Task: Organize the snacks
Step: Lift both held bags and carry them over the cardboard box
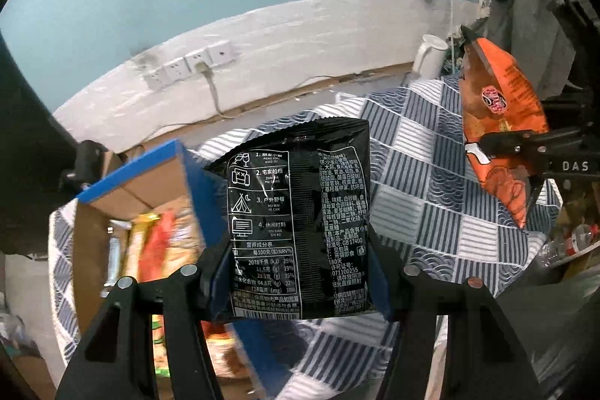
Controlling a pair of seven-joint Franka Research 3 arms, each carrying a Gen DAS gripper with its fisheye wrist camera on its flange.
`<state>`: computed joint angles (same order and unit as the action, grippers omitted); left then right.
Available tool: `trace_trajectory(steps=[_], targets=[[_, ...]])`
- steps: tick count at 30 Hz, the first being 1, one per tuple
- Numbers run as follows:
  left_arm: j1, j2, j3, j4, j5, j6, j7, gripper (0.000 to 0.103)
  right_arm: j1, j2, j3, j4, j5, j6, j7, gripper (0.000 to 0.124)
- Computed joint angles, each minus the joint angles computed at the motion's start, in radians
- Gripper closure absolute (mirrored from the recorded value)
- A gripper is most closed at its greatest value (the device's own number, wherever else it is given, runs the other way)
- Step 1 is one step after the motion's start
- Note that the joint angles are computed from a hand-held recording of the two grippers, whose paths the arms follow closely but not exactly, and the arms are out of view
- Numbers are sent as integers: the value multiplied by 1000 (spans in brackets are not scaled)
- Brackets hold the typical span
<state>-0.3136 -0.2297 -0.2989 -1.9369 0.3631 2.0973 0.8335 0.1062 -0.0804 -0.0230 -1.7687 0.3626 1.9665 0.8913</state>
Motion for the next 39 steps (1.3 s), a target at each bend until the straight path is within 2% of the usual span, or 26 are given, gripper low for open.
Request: trace_trajectory(steps=[8, 23, 39], targets=[[27, -122, 18, -88, 14, -8, 8, 42, 45, -4, 32, 33, 10, -28, 20, 88], [92, -352, 84, -294, -54, 4, 27, 41, 145, 16, 90, 82, -4, -29, 71, 88], [148, -514, 135, -452, -88, 7, 37, 41, 264, 102, 150, 194, -53, -46, 144, 88]])
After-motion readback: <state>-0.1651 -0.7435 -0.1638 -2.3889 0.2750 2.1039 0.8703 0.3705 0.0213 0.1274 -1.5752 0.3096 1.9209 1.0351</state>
